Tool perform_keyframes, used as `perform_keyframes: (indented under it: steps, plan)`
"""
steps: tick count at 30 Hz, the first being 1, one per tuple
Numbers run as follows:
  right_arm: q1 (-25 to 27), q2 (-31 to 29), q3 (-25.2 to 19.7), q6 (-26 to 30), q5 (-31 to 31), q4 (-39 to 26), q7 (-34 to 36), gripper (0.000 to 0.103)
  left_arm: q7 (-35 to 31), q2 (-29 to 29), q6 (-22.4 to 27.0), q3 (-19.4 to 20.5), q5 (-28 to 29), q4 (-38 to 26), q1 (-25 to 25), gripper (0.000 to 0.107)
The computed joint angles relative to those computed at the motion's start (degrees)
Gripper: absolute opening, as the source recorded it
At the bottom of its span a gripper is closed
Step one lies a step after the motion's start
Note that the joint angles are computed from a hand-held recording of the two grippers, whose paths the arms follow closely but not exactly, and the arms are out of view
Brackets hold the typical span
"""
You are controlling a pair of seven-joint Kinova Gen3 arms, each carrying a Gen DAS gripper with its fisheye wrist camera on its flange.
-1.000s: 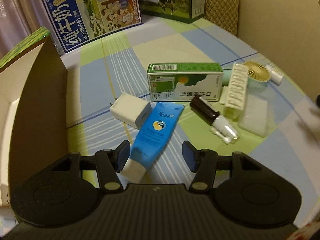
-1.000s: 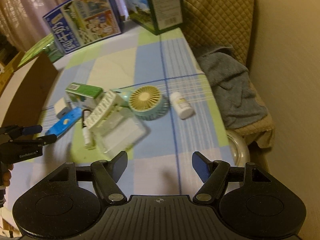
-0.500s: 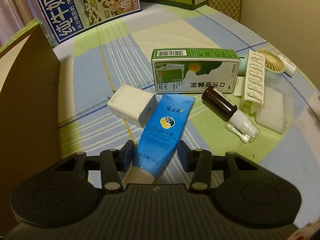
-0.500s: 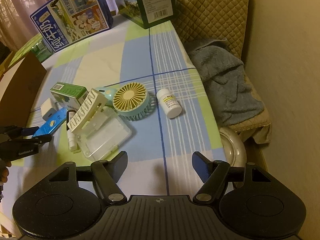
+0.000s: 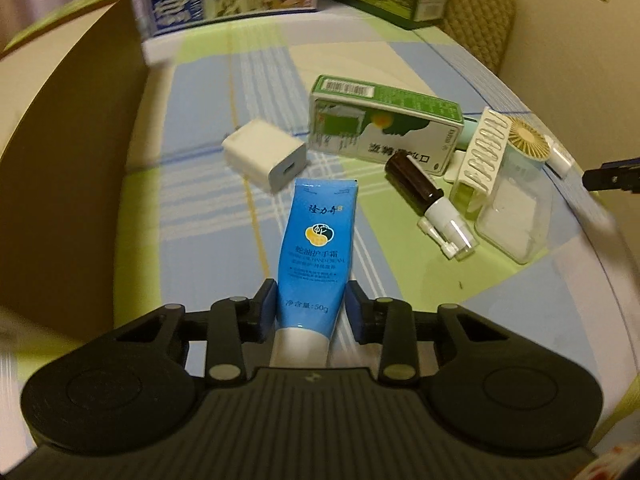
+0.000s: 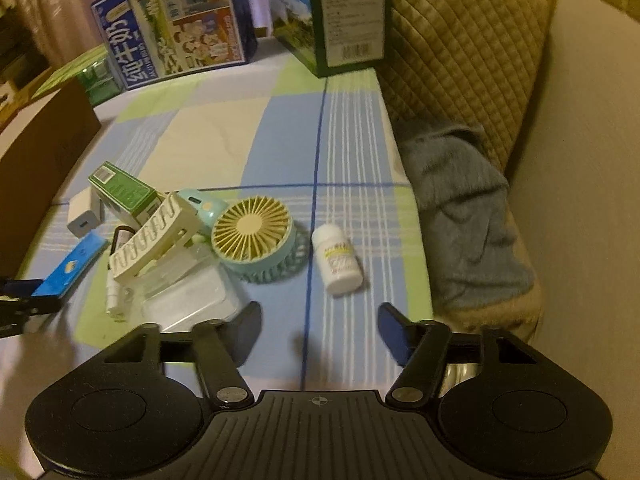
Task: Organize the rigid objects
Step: 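Grasp the blue hand-cream tube with the left tool while the right tool grasps the white pill bottle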
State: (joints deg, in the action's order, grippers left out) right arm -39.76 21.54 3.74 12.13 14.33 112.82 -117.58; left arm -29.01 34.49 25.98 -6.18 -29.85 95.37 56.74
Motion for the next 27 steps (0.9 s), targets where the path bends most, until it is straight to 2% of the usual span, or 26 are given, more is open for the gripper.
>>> perform_keyframes:
  steps: [3,6,12,16,19,22,27]
  plan:
    - [1.88,1.66,-1.22,-1.72,0.93,-0.69,3.13,0.050,1.58,-0.44,0.92,-0.26,0.23,0.25,0.58,0.031]
    - [2.72,3.72,-1.38,-1.94,1.24,-2.22,6.51,0.047,0.67,-0.49,1.25,1.34,1.01,-0.08,-1.13,0.032]
    - [8.04,6.87,-5.72,-0.97,-1.32,-5.25,14.60,0.043,-1.35,1.11,2.99,1.76,0.32,-2.23,-1.14,0.033]
    - [10.63,8.34,-8.09,-0.44,-3.40,-6.67,19.35,0.039,-2.84,1.93,4.11,2.21,0.14,-3.70,-1.60,0.038]
    - [11.61,8.83,-9.02,-0.85,-4.90,-7.05,21.99,0.034,-3.54,2.37,4.18,2.15,-0.09,-4.28,-1.66,0.039]
    - [12.99,9.02,-10.48,-0.68,-6.73,-7.36,24.22,0.025,-4.21,2.62,4.25,2.17,-0.10,-4.66,-1.69,0.038]
    - [12.03,8.52,-9.39,-1.26,-8.64,-6.57,25.05,0.024,-3.60,2.61,4.33,1.67,0.53,-4.72,-1.13,0.035]
